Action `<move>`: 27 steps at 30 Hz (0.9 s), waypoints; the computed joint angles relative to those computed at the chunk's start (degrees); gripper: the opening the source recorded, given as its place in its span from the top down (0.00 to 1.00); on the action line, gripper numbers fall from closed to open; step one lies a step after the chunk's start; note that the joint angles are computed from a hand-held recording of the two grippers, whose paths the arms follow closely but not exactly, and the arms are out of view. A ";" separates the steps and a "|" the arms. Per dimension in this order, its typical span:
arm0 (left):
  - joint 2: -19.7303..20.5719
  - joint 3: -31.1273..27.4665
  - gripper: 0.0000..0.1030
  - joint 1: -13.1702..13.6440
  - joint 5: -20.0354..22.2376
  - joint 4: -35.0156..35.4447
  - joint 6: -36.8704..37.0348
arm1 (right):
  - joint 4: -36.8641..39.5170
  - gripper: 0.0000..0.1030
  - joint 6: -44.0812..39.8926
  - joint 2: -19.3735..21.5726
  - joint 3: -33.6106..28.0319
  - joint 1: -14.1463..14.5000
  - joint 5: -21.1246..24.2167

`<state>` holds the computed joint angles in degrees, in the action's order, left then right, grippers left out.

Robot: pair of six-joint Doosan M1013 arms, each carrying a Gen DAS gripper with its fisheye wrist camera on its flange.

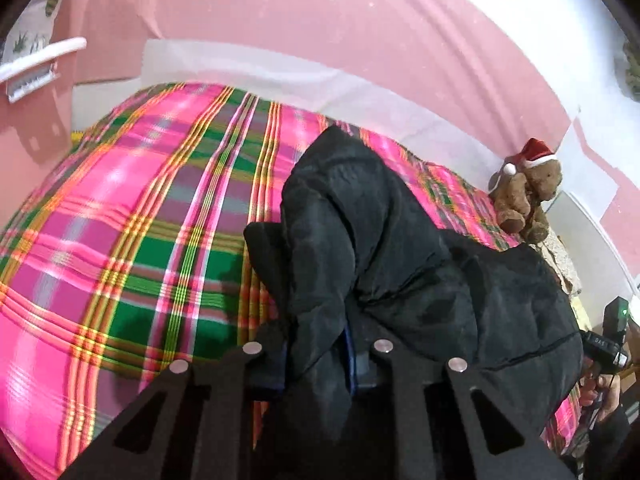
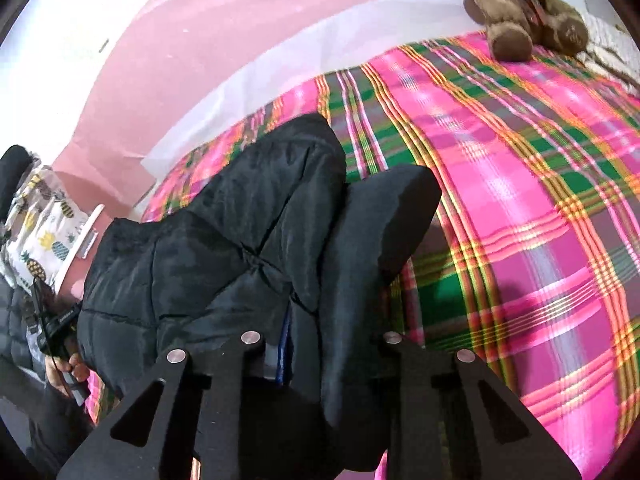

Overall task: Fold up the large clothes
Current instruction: 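Lift the jacket edge and fold it over the bundle with both tools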

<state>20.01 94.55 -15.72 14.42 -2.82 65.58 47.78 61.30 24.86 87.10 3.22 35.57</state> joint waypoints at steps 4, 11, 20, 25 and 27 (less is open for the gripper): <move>-1.27 0.73 0.81 -0.08 -0.83 1.38 -0.81 | 2.41 0.77 -2.22 -1.22 0.84 -0.10 -0.38; -2.72 0.71 0.81 0.31 -1.93 4.71 -3.04 | 4.78 0.77 -4.63 -1.71 -0.17 0.41 -0.56; -3.73 0.29 0.81 3.51 -2.38 8.20 -4.67 | 6.40 0.77 -5.83 0.89 -5.07 3.13 -0.63; -3.35 -0.23 0.80 5.94 -2.35 8.30 -3.62 | 6.73 0.77 -5.58 3.79 -8.95 5.31 -0.75; -2.74 -0.59 0.80 6.93 -2.20 7.99 -2.82 | 7.23 0.77 -5.65 5.00 -10.18 6.00 -0.82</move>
